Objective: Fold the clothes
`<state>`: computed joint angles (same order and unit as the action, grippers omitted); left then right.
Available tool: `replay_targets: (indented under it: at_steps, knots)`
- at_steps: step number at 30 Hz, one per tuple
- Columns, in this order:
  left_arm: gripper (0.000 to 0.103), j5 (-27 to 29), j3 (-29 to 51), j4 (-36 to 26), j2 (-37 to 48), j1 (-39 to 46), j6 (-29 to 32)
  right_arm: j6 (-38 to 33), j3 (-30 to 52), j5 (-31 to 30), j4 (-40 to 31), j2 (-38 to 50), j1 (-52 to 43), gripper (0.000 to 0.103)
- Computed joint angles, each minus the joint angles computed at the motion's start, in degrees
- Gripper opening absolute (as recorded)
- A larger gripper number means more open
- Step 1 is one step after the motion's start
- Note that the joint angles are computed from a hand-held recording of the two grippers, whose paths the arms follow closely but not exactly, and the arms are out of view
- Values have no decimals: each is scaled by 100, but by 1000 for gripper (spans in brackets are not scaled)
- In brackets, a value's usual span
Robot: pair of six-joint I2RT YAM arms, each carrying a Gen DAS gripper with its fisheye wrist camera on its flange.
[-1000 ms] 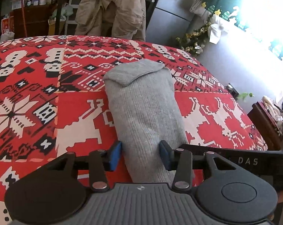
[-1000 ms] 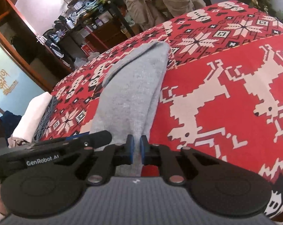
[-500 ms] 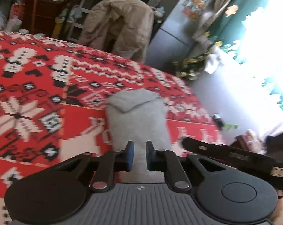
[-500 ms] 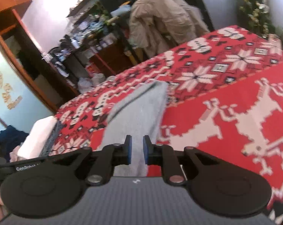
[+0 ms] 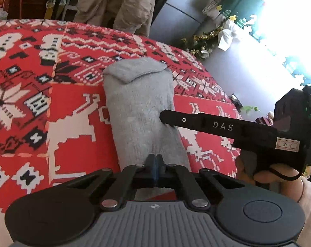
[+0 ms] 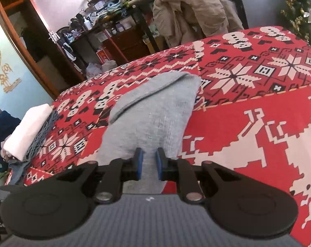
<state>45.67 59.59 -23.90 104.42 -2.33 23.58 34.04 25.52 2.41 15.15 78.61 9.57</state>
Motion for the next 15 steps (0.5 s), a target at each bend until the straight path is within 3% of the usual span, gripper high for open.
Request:
replay_targets:
  at_steps: [3,6,12,15]
  knots:
    - [3,313,-101,223,-165,108,-179,-95,5,77,-228,-349,46,15]
    - [3,184,-189,808,-130,-2,-768,-395,202,-142,-423,-472,-54,15]
    - [4,-303,-68,1098,166,-236,-1171,-953,1113,-211,-665,403,-14,15]
    - [4,-147,-139,996,126,-103,-1126,-1064,1385,-76,-718,840,12,10]
